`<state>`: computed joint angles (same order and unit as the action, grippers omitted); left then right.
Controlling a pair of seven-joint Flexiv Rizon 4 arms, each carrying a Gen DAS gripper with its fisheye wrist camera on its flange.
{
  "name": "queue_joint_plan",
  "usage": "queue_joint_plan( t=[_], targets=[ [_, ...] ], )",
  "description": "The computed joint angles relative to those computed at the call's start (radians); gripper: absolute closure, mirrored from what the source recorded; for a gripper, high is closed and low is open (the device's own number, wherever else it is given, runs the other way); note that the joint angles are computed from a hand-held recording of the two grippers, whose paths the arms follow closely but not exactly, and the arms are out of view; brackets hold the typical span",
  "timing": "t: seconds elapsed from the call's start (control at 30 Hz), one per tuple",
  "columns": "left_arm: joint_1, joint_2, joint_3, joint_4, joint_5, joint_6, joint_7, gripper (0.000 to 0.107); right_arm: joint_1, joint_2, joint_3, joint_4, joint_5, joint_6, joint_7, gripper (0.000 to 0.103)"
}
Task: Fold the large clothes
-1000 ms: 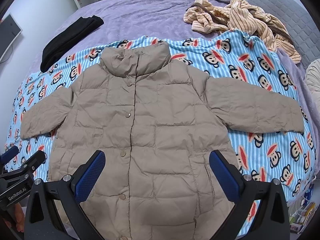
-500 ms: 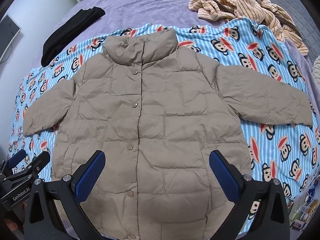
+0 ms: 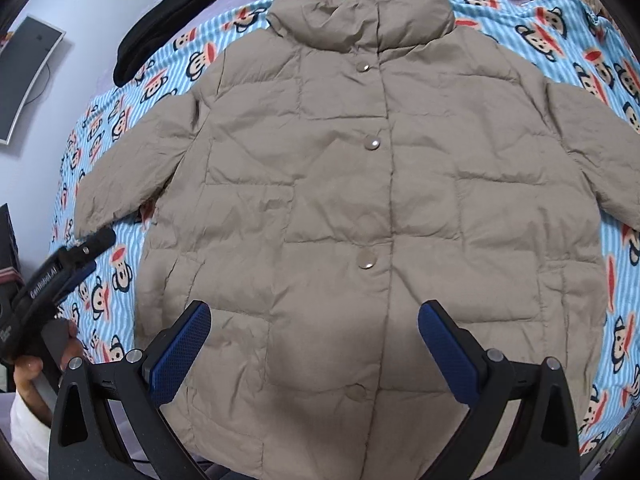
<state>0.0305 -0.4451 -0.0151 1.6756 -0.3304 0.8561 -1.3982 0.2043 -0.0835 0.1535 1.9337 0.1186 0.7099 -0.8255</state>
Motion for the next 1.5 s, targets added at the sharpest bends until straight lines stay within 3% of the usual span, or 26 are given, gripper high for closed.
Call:
queue_joint_plan(
  t=[0.2, 0.4, 0.53, 0.57, 0.6, 0.63, 0.7, 0.77, 0.83, 0.87, 0.9, 0.93, 0.97, 1.03, 1.13, 1.3, 1.5],
  targets=[
    [0.112, -0.157, -0.042, -0.078, -0.177, 0.036, 0.008, 0.004, 0.020, -0.087, 0.013, -0.009, 0.027, 0.118, 0.006, 0.000],
    [0.153, -0.282, -0.062, -0.213, -0.224, 0.093, -0.029, 0.004, 0.029, -0.153, 0.017, -0.036, 0.017, 0.198, 0.012, 0.000],
    [0.139, -0.373, -0.030, -0.361, -0.174, 0.082, -0.122, 0.004, 0.029, -0.187, 0.015, -0.059, -0.001, 0.229, 0.021, 0.000],
    [0.128, -0.388, -0.012, -0.394, -0.143, 0.074, -0.147, 0.015, 0.027, -0.196, 0.014, -0.067, -0.006, 0.238, 0.019, 0.000],
    [0.115, -0.398, 0.011, -0.419, -0.106, 0.070, -0.170, 0.036, 0.028, -0.204, 0.013, -0.073, -0.014, 0.248, 0.018, 0.000],
    [0.109, -0.404, 0.024, -0.441, -0.073, 0.055, -0.178, 0.046, 0.027, -0.211, 0.012, -0.080, -0.022, 0.257, 0.017, 0.000],
    [0.149, -0.410, -0.036, -0.454, -0.084, 0.039, -0.115, 0.096, 0.024, -0.234, 0.011, -0.107, -0.030, 0.275, 0.009, 0.000],
    [0.181, -0.395, -0.085, -0.435, -0.125, 0.050, -0.058, 0.099, 0.015, -0.258, 0.016, -0.136, -0.019, 0.300, -0.004, 0.000],
    [0.174, -0.362, -0.080, -0.406, -0.119, 0.095, -0.026, 0.099, 0.008, -0.289, 0.022, -0.170, -0.001, 0.332, -0.013, 0.006],
    [0.175, -0.345, -0.085, -0.389, -0.123, 0.116, -0.006, 0.099, 0.010, -0.303, 0.019, -0.183, -0.003, 0.347, -0.007, 0.025],
    [0.177, -0.327, -0.091, -0.370, -0.129, 0.136, 0.014, 0.099, 0.001, -0.326, 0.029, -0.210, 0.013, 0.352, -0.020, 0.063],
    [0.179, -0.307, -0.100, -0.351, -0.136, 0.159, 0.042, 0.099, -0.022, -0.357, 0.056, -0.251, 0.056, 0.344, -0.049, 0.083],
    [0.177, -0.291, -0.107, -0.338, -0.140, 0.180, 0.067, 0.099, -0.041, -0.384, 0.078, -0.285, 0.098, 0.340, -0.069, 0.098],
    [0.178, -0.251, -0.131, -0.300, -0.158, 0.225, 0.134, 0.099, -0.059, -0.439, 0.106, -0.341, 0.159, 0.376, -0.105, 0.098],
    [0.199, -0.187, -0.213, -0.237, -0.233, 0.257, 0.283, 0.100, -0.045, -0.504, 0.115, -0.417, 0.148, 0.410, -0.150, 0.098],
    [0.181, -0.141, -0.289, -0.214, -0.362, 0.194, 0.467, 0.099, -0.043, -0.623, 0.152, -0.544, 0.152, 0.375, -0.206, 0.098],
    [0.059, -0.148, -0.316, -0.235, -0.430, 0.115, 0.555, 0.100, -0.088, -0.685, 0.215, -0.569, 0.257, 0.390, -0.246, 0.100]
  ],
)
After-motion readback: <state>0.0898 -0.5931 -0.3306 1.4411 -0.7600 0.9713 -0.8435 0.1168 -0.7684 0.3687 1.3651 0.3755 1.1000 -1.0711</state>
